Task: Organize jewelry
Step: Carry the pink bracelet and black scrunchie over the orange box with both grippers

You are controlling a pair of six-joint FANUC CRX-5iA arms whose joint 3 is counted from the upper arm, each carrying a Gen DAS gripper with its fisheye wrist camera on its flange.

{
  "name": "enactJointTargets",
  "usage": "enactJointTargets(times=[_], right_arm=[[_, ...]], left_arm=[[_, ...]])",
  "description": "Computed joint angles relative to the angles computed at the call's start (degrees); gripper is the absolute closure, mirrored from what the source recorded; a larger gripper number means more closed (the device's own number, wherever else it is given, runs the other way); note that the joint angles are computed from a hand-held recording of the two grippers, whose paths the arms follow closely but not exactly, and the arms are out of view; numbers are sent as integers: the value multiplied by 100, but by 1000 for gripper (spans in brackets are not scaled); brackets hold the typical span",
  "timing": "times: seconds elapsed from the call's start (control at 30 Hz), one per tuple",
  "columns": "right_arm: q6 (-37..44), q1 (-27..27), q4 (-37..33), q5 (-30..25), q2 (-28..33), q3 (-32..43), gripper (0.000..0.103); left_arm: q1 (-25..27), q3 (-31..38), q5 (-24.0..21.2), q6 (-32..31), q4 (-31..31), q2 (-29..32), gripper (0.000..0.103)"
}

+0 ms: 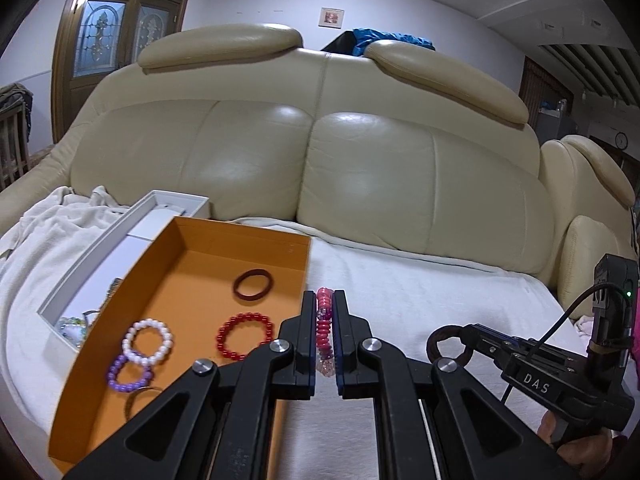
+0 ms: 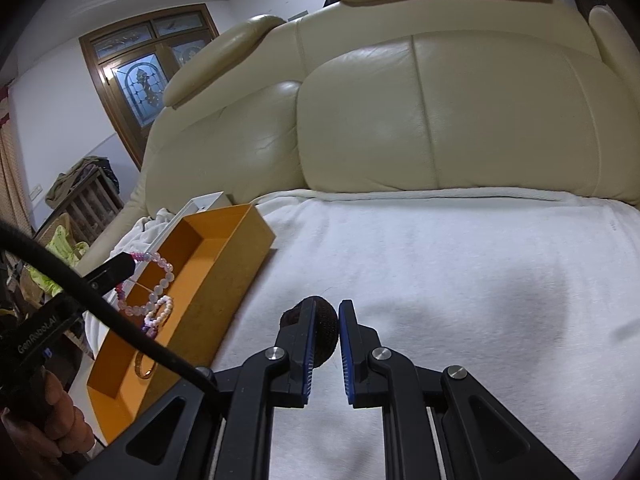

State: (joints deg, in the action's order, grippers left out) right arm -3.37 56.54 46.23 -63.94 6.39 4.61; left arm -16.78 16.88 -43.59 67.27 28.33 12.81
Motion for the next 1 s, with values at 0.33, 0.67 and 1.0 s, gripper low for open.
enactJointTargets(times=[0.33,0.67,1.0], right_arm=[[-124,-91,178,454,260,234,90],[19,-259,253,900,730,733,90],[29,-376,205,1069,894,959,90]], left_arm=[[174,-72,80,199,-193,-106,96],[184,158,-11,483,-573,8,96],[174,369,-125,857,-1061,88,96]])
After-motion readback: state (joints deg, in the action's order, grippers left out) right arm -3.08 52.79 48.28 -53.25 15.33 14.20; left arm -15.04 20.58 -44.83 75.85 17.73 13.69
